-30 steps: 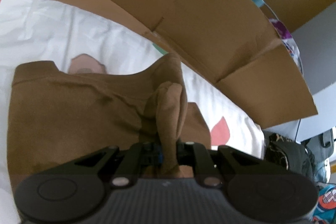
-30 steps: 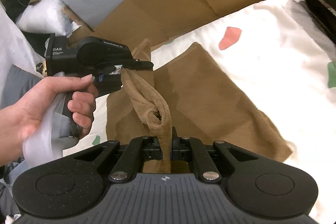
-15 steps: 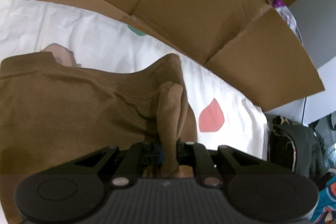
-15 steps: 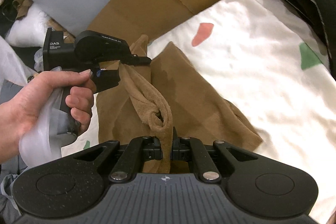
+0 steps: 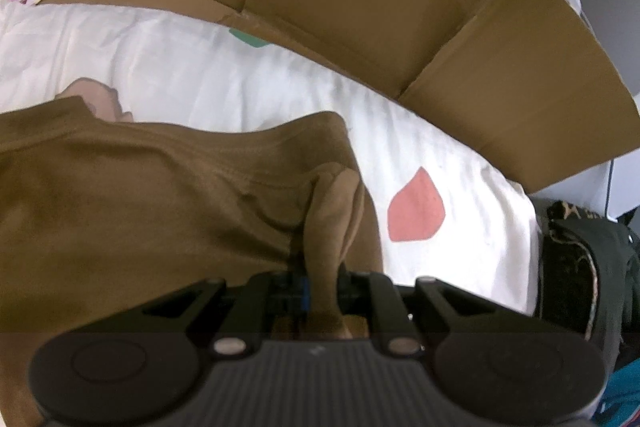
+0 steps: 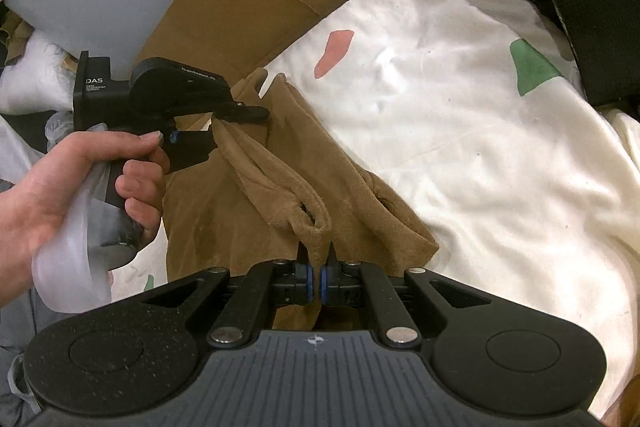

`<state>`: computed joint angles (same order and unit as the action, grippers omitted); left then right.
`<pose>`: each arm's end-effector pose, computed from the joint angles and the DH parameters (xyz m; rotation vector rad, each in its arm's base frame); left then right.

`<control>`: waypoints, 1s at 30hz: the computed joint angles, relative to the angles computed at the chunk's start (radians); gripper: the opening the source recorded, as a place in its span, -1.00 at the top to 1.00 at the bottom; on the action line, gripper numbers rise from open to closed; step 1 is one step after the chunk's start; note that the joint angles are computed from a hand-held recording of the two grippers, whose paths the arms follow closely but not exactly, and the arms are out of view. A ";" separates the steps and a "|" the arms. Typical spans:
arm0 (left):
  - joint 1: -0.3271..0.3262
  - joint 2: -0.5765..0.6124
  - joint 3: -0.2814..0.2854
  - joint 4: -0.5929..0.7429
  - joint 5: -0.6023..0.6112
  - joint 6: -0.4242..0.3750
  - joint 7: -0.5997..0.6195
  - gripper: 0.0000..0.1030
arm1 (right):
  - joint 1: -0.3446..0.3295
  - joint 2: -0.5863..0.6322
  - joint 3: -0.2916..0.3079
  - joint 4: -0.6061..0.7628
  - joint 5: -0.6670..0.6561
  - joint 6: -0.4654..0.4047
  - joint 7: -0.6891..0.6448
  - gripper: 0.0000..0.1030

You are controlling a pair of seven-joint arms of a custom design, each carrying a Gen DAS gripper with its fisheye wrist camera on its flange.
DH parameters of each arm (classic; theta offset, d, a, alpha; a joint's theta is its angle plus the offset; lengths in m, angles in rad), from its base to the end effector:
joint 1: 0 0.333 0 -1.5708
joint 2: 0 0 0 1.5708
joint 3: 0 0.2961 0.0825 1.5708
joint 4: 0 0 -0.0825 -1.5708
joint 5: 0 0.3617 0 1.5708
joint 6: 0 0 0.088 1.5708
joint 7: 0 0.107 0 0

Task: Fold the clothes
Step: 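Lower the held shirt edges onto the shirt with both grippers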

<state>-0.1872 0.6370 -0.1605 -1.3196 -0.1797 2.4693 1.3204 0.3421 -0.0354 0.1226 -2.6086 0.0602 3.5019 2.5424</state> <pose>0.7032 -0.2216 0.4163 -2.1819 2.0332 -0.8638 0.4273 0.2063 0.3776 -1.0607 1.9438 -0.0716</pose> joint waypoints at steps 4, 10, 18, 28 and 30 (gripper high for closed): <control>-0.013 -0.004 0.011 -0.009 0.016 0.027 -0.017 0.80 | 0.001 -0.004 0.003 -0.007 0.024 0.015 -0.001 0.98; -0.020 0.044 0.011 0.073 0.034 -0.036 -0.030 0.79 | 0.000 -0.005 0.000 -0.016 0.025 0.022 0.013 0.98; 0.043 0.045 -0.056 0.076 -0.069 -0.033 0.096 0.41 | 0.001 -0.001 -0.001 -0.033 0.041 0.031 0.045 0.98; 0.070 -0.040 -0.061 -0.045 -0.130 0.021 0.251 0.77 | 0.001 -0.016 0.045 -0.055 0.228 0.039 -0.072 0.98; 0.063 -0.046 -0.057 -0.058 -0.121 0.015 0.277 0.78 | 0.005 -0.015 0.053 -0.051 0.273 0.040 -0.108 0.98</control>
